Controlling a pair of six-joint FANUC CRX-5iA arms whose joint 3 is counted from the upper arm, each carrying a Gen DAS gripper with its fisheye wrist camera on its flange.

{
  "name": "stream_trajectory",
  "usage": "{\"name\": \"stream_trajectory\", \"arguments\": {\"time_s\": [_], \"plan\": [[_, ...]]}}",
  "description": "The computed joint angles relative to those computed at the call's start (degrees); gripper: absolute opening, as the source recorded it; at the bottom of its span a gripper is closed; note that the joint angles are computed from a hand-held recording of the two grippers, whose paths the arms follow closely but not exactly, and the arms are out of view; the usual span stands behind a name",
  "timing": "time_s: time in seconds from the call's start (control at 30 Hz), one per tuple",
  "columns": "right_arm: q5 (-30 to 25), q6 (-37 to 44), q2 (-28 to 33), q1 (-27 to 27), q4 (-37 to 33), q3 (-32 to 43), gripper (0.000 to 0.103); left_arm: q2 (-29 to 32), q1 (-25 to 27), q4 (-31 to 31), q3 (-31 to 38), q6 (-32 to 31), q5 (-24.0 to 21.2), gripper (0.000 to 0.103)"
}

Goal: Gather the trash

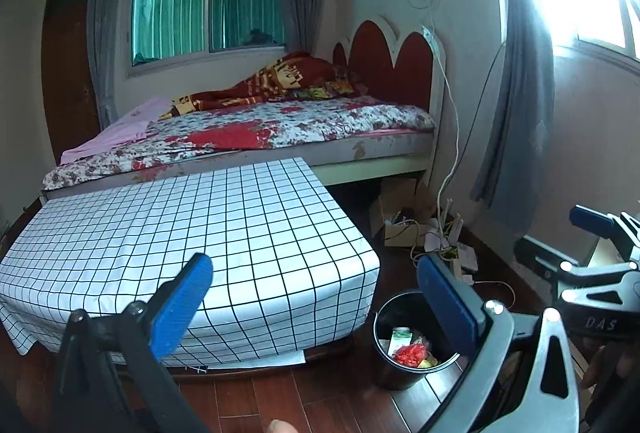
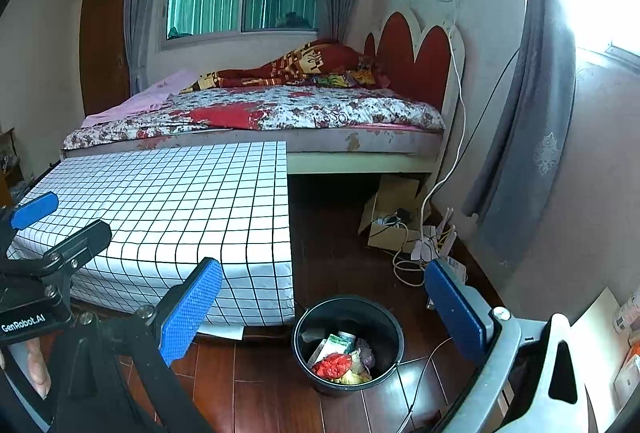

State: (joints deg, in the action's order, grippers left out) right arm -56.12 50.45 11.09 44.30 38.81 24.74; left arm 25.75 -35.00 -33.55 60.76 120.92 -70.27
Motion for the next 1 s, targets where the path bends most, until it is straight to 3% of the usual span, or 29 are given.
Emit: {"name": "stream_trajectory", "arguments": {"time_s": [1.0], "plan": [[0.55,-0.6,-0.91,-0.35,0.53,-0.66,0.102,-0.09,-1.21,-0.76,-0.48,-0.76,1.08,0.102]]}}
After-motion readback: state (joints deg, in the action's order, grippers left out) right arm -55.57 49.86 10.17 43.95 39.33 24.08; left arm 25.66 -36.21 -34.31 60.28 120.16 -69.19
